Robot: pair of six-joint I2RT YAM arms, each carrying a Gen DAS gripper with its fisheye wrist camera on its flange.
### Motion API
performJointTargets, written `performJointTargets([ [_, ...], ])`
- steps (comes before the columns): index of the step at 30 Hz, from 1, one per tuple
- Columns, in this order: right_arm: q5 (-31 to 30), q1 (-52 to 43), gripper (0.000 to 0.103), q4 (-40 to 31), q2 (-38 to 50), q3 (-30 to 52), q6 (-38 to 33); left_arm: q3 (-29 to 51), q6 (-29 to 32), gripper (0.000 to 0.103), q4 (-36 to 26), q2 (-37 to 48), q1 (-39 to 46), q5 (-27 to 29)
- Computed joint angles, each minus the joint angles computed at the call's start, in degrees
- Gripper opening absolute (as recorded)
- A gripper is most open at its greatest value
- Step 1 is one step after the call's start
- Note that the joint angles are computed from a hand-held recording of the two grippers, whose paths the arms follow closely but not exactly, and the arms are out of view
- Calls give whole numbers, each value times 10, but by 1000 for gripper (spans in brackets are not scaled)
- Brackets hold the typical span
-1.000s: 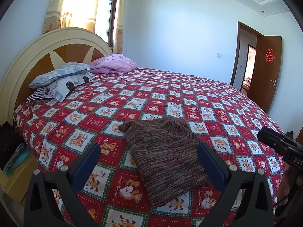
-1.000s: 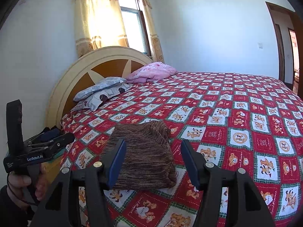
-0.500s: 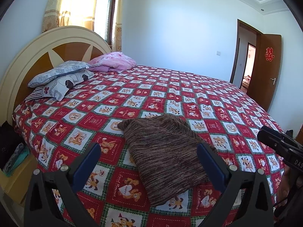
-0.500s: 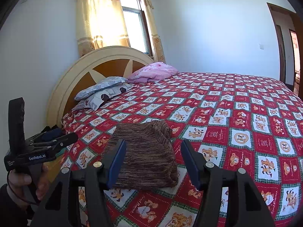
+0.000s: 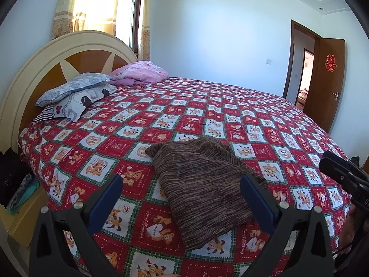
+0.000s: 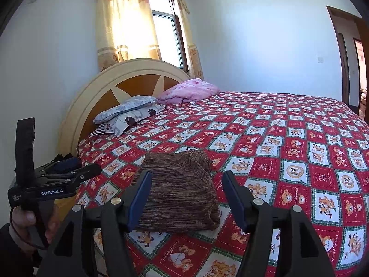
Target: Fold small clothes
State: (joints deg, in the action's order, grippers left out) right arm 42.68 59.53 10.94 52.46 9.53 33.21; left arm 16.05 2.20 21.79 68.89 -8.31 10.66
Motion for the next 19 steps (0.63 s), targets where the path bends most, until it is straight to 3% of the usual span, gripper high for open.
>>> performJointTargets([
  [12,-11,4,65,15,40,9,-4,19,-5,103,-3,37,15,0],
  [19,-19,1,65,18,52,11,-7,0,4,103,39,36,4,-25],
])
